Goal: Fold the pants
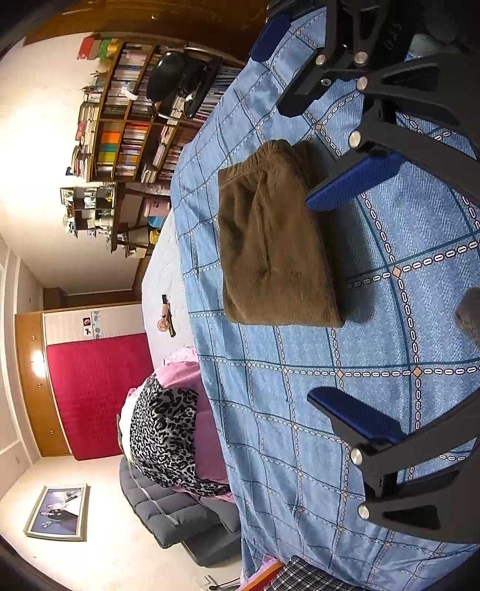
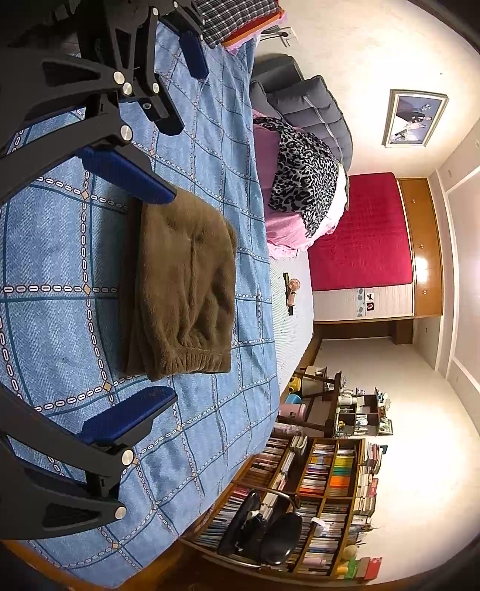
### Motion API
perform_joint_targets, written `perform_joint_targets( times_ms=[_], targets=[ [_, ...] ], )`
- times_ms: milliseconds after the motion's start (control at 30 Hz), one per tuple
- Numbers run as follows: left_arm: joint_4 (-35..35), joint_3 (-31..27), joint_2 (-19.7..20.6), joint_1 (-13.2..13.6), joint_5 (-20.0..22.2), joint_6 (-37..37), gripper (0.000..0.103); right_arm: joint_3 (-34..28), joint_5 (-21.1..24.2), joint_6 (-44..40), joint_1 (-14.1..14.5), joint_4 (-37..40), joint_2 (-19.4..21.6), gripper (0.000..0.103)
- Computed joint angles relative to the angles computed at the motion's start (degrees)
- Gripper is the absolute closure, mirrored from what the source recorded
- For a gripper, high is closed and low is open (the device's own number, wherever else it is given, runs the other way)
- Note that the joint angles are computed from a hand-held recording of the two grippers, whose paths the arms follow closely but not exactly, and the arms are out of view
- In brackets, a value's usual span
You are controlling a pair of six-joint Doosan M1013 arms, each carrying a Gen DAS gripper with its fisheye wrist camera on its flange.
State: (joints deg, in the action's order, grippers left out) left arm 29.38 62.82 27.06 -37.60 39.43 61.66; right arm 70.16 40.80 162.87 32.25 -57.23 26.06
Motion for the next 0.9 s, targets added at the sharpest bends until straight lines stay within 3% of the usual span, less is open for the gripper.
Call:
perform_joint_targets(
  times_ms=[900],
  targets=[
    [1.64,-2.17,2.02,0.35,3.25,-0.03,0.006,-0.6,0.87,-0.65,-0.98,1.72,0.75,0.003]
  ],
)
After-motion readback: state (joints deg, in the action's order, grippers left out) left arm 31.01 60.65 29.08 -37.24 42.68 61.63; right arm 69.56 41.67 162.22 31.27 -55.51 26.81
